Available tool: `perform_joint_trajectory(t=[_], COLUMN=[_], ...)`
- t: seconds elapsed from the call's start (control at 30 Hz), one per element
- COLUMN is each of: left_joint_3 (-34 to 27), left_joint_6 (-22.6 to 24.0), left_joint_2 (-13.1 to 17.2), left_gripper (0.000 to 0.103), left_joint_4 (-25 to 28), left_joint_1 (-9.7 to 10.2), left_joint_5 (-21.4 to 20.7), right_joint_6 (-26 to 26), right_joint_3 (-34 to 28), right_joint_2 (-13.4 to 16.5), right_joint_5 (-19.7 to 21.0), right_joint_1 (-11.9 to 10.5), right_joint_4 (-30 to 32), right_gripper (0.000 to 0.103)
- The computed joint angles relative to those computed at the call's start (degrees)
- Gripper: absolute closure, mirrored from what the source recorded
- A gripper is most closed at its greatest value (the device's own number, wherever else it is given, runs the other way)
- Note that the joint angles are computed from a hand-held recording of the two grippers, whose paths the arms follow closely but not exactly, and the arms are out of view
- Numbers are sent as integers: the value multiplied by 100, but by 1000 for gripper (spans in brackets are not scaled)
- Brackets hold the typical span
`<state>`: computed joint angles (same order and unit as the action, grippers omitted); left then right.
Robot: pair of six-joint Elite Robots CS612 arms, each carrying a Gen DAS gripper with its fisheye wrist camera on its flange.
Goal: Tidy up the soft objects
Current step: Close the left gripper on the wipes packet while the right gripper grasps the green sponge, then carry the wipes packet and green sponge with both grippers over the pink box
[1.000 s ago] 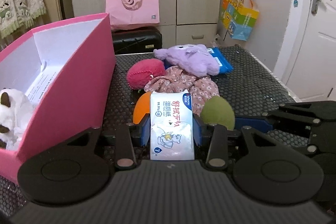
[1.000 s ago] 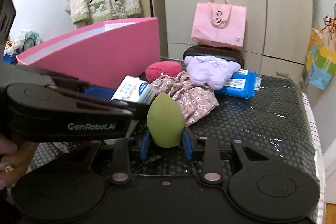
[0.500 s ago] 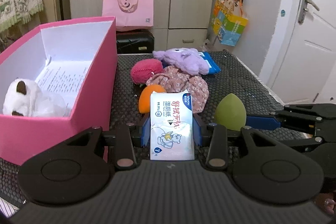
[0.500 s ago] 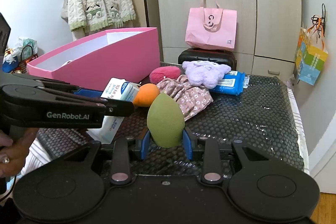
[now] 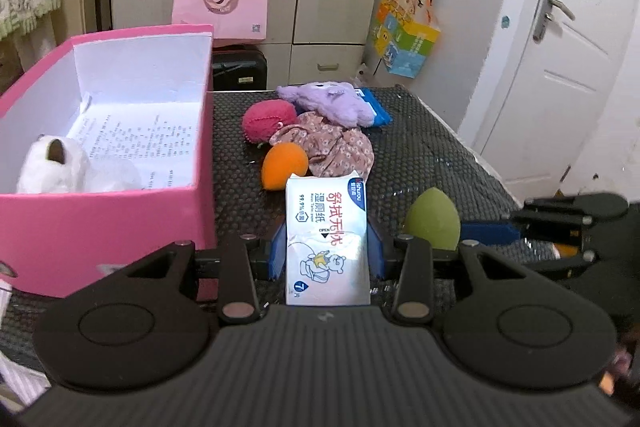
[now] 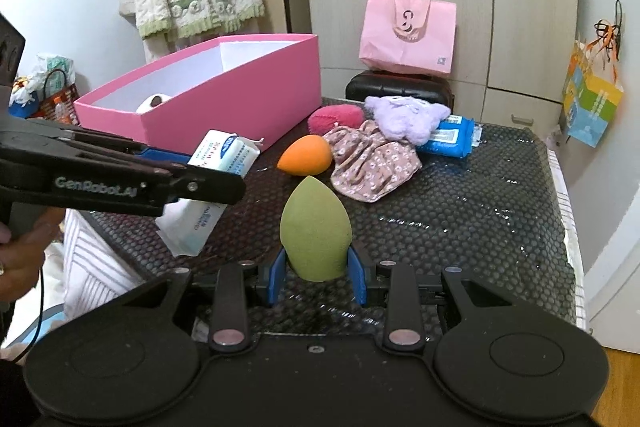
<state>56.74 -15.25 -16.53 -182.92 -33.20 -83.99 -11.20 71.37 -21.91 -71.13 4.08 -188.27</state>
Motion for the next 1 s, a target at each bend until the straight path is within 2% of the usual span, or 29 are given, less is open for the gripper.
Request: perform_joint_trajectory(t=[0.1,0.17,0.3,0.43,0.63,0.73,0.8,0.9,1.0], left_joint_3=[286,428,641,891,1366,1566,1689,1827,1853], left_joint_6=[94,87,163,120,255,392,486,592,578], left_joint_2=[-135,-213,-336,-516,-891,-1073,-1167,-1274,-1325], left_gripper=[64,64,64,64,64,64,64,64,64], left_joint_4=[-126,-148,-112,42,180,239,166,53,-3], left_joint_1=[13,60,135,237,361,413,425,441,487], left_joint_5=[-57,-304,-611,-934,-1030,-987,-804,-486,-408], right_joint_6=[-108,-131,-137,-281,-514,-626,-693,-827,-988], right_joint_3=[112,170,227,288,281,243,216,165,73], right_joint_2=[-105,-166,-274,-352,-478,-527,-552,-571,-563], right_joint_5=[36,105,624,839,1325,1517,1590,1598,1587], right_joint_1=[12,16,-23,0,21,43,69,130,186], right_joint_4=[143,249,626,816,1294,1498,1573,1558,1565], right_gripper=[65,65,65,65,65,65,65,65,65])
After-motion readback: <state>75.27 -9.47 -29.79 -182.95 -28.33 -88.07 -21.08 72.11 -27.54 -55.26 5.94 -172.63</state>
